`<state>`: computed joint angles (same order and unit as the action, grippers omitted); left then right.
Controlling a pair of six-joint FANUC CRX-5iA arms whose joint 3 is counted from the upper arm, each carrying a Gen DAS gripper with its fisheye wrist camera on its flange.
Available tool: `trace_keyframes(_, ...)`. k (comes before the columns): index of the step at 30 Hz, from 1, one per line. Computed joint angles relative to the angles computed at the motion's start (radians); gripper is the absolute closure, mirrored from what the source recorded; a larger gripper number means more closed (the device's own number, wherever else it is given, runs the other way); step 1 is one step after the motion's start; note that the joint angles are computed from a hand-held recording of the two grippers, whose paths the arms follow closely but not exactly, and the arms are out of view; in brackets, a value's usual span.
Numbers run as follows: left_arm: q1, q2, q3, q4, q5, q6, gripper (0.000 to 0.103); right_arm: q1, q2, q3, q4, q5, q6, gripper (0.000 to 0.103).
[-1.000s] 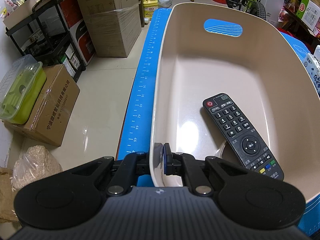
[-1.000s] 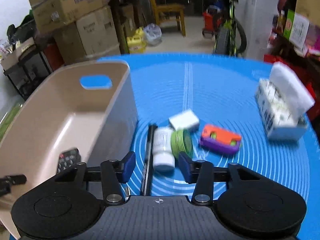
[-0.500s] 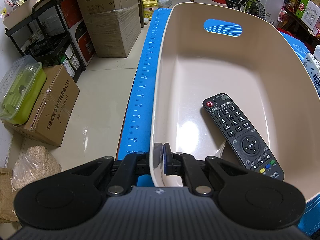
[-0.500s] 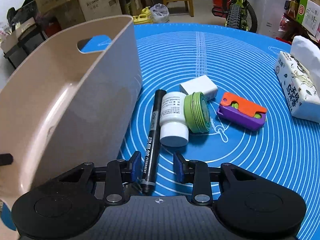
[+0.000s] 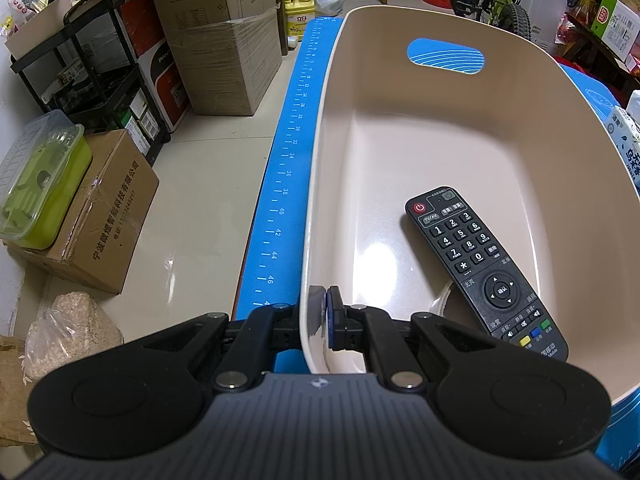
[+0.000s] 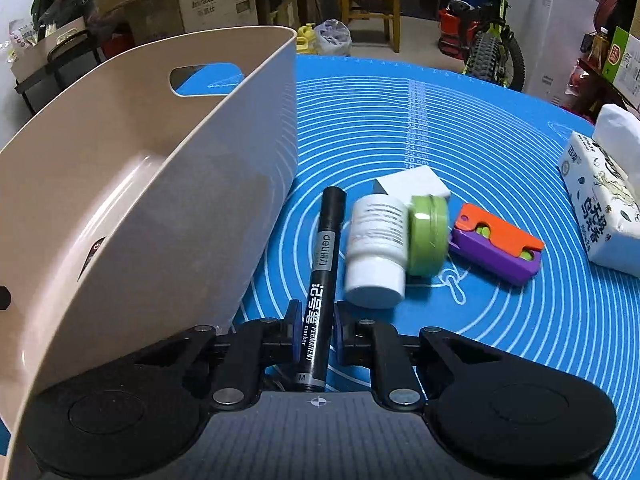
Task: Organize rigid objects
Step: 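Lift the marker with the right gripper and carry it over the basket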
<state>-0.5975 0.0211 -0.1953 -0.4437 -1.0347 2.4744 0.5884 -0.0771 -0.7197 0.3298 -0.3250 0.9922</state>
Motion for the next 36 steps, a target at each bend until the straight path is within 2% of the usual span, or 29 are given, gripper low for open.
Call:
trace_keyframes(2,0.0,0.0,0.0,0.0,-0.001,0.0,0.094,0.001,-0.008,-0.018,0.062,-0.004,-0.058,0.079)
trace_keyframes(5,0.0,0.0,0.0,0.0,0.0,0.0,0.094,-0.013,-0.016,0.007,-0.028,-0.022,0.014,0.079)
trace_keyframes(15,0.003,-0.008,-0.006,0.003,-0.001,-0.004,0.094,-0.034,-0.106,0.007,-0.098,-0.022,0.077,0.079)
trace_keyframes(22,0.003,-0.009,-0.007,0.003,-0.002,-0.005,0.094,-0.038,-0.202,-0.062,0.057,0.059,-0.089,0.078)
trace_keyframes(25,0.003,-0.008,-0.006,0.003,-0.001,-0.004,0.094,-0.04,-0.228,-0.063,0.073,0.088,-0.107,0.078)
trace_keyframes(26,0.003,-0.008,-0.006,0.003,-0.002,-0.005,0.094,-0.036,-0.239,-0.062,0.066,0.095,-0.098,0.079)
trace_keyframes(28,0.002,-0.007,-0.005,0.002,-0.002,-0.003,0.094,-0.027,-0.25,-0.03,-0.03,0.075,0.006,0.078)
trace_keyframes(36,0.003,-0.008,-0.006,0.002,-0.004,-0.004,0.094,0.04,-0.271,0.013,-0.153,0.068,0.15,0.078)
